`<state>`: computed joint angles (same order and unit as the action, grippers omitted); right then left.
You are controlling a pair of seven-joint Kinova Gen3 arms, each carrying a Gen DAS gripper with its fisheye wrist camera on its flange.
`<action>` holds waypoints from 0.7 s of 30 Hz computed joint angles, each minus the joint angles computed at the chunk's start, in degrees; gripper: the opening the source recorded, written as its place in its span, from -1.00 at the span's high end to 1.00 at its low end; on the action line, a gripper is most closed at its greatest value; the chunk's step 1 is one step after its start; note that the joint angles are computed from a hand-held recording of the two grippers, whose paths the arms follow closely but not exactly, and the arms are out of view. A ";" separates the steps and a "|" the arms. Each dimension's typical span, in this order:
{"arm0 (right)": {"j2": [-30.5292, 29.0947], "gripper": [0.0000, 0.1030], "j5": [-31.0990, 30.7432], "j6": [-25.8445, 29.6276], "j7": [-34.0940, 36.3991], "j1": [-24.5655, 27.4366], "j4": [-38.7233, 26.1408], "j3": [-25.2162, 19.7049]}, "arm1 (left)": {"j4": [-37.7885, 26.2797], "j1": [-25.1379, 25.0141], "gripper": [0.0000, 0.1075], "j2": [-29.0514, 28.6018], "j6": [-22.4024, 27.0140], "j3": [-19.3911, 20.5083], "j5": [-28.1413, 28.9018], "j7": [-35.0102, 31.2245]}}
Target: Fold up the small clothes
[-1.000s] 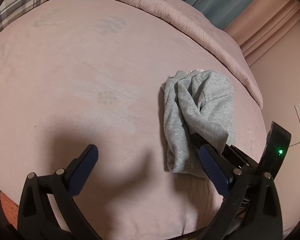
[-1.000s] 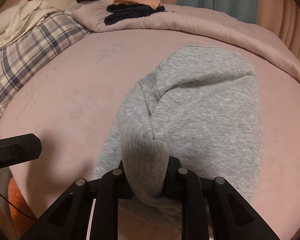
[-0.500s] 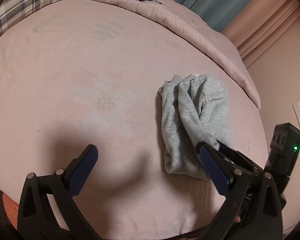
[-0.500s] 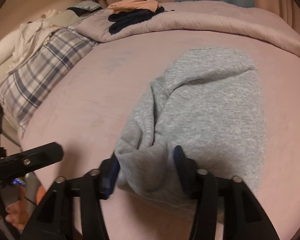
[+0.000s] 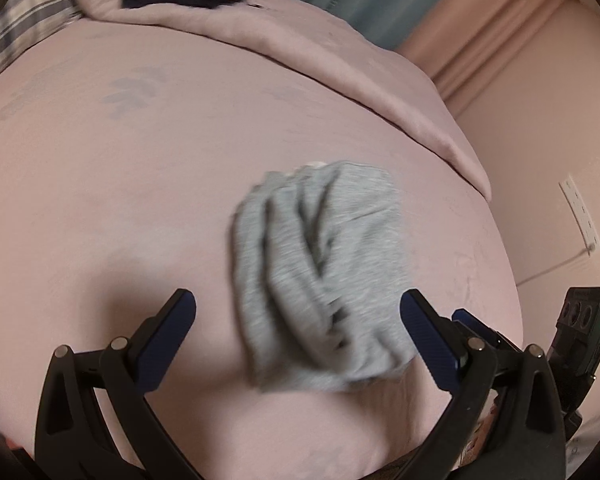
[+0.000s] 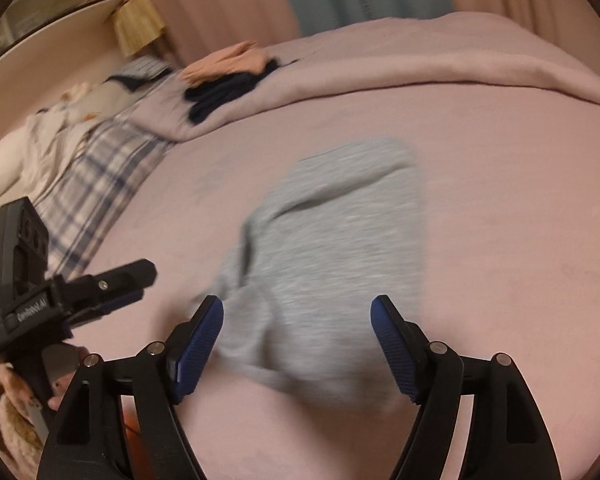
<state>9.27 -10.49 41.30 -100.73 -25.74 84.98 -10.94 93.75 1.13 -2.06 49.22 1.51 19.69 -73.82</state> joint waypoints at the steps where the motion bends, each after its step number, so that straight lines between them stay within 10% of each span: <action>1: -0.20 -0.48 1.87 -0.07 -2.07 -0.68 0.18 0.66 | -0.60 0.21 -0.87 0.84 -0.17 0.35 0.18 -0.32; 7: -0.54 -0.49 5.62 0.08 -8.80 -0.55 1.45 1.96 | -5.66 0.37 -0.34 7.41 1.89 1.61 4.05 -5.71; 15: -0.23 -0.49 2.50 -0.32 -8.17 2.26 2.52 1.58 | -12.65 -0.17 -0.25 16.14 6.42 3.28 4.95 -8.57; 19: 0.20 -0.49 1.58 0.14 -7.56 2.90 2.82 1.67 | -11.06 0.73 0.70 16.22 3.28 3.25 2.47 -6.03; 21: 0.31 -0.49 1.09 0.30 -7.47 3.11 3.02 1.67 | -10.67 0.21 0.77 15.59 3.60 3.43 2.53 -6.16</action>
